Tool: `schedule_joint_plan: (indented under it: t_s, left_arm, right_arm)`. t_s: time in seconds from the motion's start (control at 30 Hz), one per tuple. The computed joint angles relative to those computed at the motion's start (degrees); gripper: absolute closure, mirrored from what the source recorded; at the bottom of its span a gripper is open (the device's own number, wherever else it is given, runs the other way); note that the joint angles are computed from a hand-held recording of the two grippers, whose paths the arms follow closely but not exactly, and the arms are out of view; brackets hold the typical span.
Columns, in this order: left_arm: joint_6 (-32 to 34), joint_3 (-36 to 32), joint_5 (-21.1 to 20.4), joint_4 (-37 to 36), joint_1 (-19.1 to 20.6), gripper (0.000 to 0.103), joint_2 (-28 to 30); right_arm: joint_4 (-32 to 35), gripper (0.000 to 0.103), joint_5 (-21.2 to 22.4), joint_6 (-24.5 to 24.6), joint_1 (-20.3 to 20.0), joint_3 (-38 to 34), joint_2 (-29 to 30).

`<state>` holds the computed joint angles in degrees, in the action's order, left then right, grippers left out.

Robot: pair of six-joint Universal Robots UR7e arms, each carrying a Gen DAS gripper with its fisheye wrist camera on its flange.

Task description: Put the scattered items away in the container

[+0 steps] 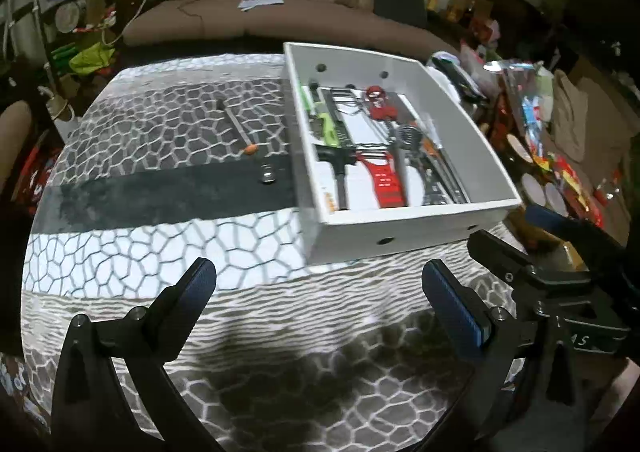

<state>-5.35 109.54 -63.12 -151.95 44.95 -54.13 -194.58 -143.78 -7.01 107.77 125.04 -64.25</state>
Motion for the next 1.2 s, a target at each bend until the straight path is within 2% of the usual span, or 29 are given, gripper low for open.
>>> schedule_joint_plan:
  t_s: [0.17, 0.63, 0.73, 0.8, 0.9, 0.97, 1.1, 1.17, 1.2]
  left_arm:
    - [0.52, -0.23, 0.33, -0.23, 3.20, 0.000, -0.89]
    - [2.64, -5.45, 2.56, -3.54, 12.72, 0.000, 0.26]
    - [2.23, -6.97, 3.08, -5.53, 14.62, 0.000, 1.13]
    - [1.72, -8.24, 1.55, -6.13, 16.20, 0.000, 1.65]
    - [0.22, -10.36, -0.74, -6.43, 18.50, 0.000, 2.63]
    - [-0.30, -11.66, -2.14, -6.85, 19.89, 0.000, 3.22]
    - [0.46, -13.10, -3.68, -7.09, 21.48, 0.000, 4.02]
    - [-2.03, -15.21, -8.84, -3.93, 23.14, 0.000, 4.32]
    - [-2.35, -15.75, -10.04, -3.60, 23.57, 0.000, 4.45]
  right_arm:
    - [0.08, 0.000, 0.46, -0.46, 0.57, -2.30, 3.67]
    - [1.12, 0.000, 5.73, -3.11, 0.79, -12.66, 15.08]
    - [-0.20, 0.000, 9.22, -4.26, 0.12, -14.71, 17.03]
    - [0.03, 0.002, 13.12, -4.64, -0.91, -15.62, 17.30]
    - [4.89, 0.012, 15.03, -4.48, -2.41, -19.85, 18.34]
    - [9.34, 0.025, 14.42, -4.81, -3.23, -24.10, 19.35]
    - [17.37, 0.027, 10.25, -8.04, -3.74, -35.04, 24.07]
    - [24.23, 0.028, 9.71, -8.02, -4.29, -41.71, 27.18]
    - [27.81, 0.029, 9.69, -6.87, -4.86, -45.24, 28.82]
